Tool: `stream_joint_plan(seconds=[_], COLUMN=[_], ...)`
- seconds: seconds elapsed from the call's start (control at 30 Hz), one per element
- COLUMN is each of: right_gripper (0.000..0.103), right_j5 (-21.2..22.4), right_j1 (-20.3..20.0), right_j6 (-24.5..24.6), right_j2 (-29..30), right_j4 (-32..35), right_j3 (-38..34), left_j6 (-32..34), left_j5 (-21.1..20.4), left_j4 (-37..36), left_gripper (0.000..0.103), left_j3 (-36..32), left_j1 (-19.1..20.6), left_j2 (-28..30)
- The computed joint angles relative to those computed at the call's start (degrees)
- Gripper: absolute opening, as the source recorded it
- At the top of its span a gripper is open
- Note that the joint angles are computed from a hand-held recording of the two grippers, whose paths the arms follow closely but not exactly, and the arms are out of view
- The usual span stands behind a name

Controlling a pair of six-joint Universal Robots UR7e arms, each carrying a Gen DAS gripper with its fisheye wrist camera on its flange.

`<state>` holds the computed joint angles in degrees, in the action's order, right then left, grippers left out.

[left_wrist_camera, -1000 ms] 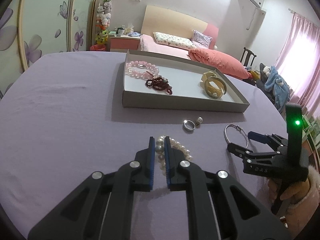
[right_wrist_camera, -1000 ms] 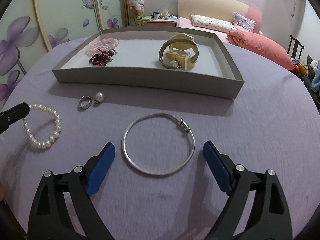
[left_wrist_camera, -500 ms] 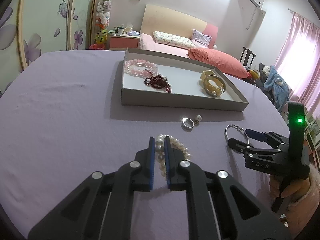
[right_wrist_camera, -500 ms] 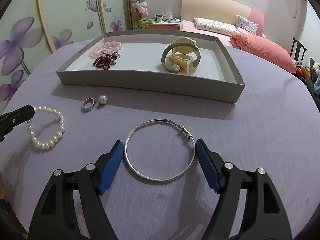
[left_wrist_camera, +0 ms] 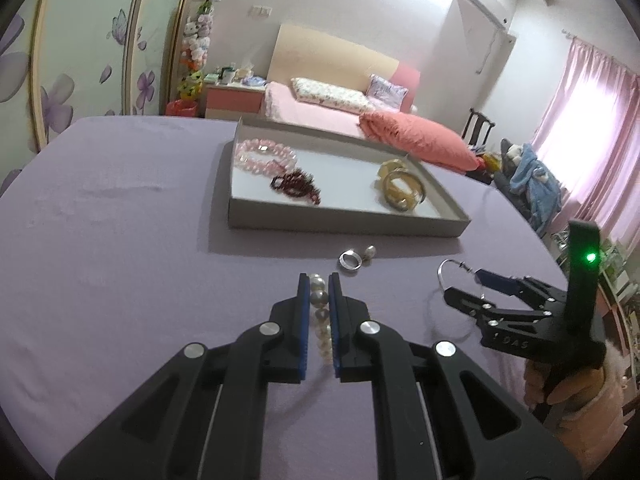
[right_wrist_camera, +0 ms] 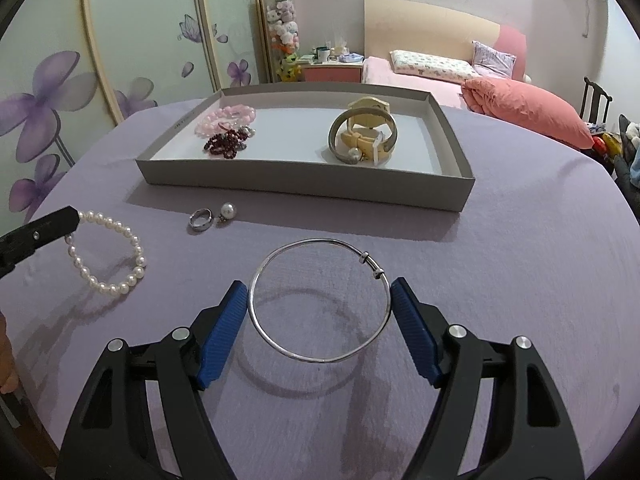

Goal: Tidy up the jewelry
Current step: 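Carry the pearl bracelet and silver bangle over the grey tray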

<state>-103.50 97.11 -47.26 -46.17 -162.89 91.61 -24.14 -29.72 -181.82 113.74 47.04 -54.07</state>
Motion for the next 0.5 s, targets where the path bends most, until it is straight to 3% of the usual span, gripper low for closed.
stream_joint_plan(seconds=[0.5], right_gripper=[0.073], right_j5=[5.1], right_j1=[-0.5], right_j6=[0.5], right_j2=[-3.0], right_j4=[-3.9], right_j3=[3.0], left_j6=[5.8], left_j5=[1.2], left_j4=[-8.7], left_gripper=[0.010], left_j3=[0.9], left_j1=[-2.7], left_j2=[0.6])
